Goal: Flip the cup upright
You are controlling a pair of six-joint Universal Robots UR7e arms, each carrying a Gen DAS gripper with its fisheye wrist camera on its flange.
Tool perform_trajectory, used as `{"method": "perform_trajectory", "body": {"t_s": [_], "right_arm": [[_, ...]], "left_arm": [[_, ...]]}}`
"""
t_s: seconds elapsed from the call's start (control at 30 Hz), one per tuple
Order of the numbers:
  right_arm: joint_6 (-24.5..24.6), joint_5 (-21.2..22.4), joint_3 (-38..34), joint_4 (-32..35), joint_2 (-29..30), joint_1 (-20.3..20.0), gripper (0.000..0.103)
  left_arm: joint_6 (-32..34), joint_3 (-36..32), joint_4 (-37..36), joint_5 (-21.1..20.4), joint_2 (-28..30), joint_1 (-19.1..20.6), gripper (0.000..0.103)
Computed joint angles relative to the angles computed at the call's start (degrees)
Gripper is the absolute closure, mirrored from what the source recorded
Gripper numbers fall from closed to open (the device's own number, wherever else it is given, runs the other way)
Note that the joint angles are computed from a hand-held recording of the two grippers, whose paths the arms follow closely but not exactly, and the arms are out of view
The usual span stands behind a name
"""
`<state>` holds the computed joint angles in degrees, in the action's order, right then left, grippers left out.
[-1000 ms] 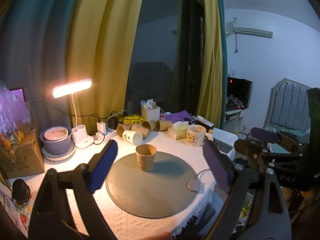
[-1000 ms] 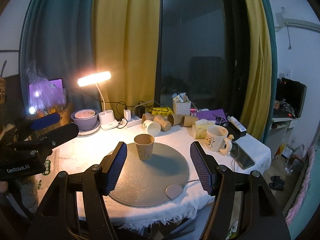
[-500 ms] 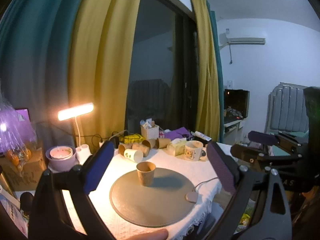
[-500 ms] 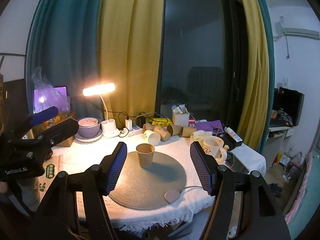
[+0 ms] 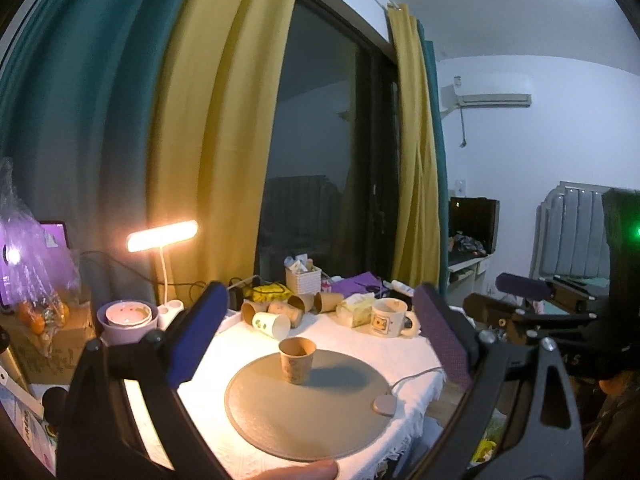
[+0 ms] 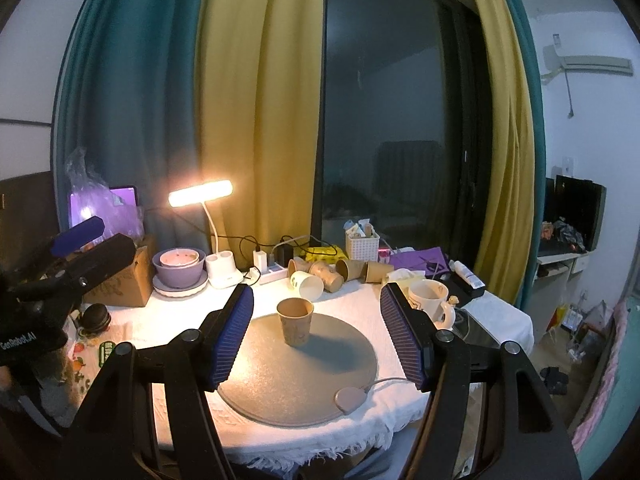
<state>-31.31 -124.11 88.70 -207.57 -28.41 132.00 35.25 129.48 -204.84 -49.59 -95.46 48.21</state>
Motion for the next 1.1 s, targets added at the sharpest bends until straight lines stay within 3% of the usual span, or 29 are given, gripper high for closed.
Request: {"method": "perform_trajectory", "body": {"t_s": [1.1], "right_arm": [[0.3,0.3,0.4,2.1,-0.5,-0.3,0.034]], "left_arm": [[-2.0,0.2,1.3,1.3,-0.1,0.0,0.008]]}}
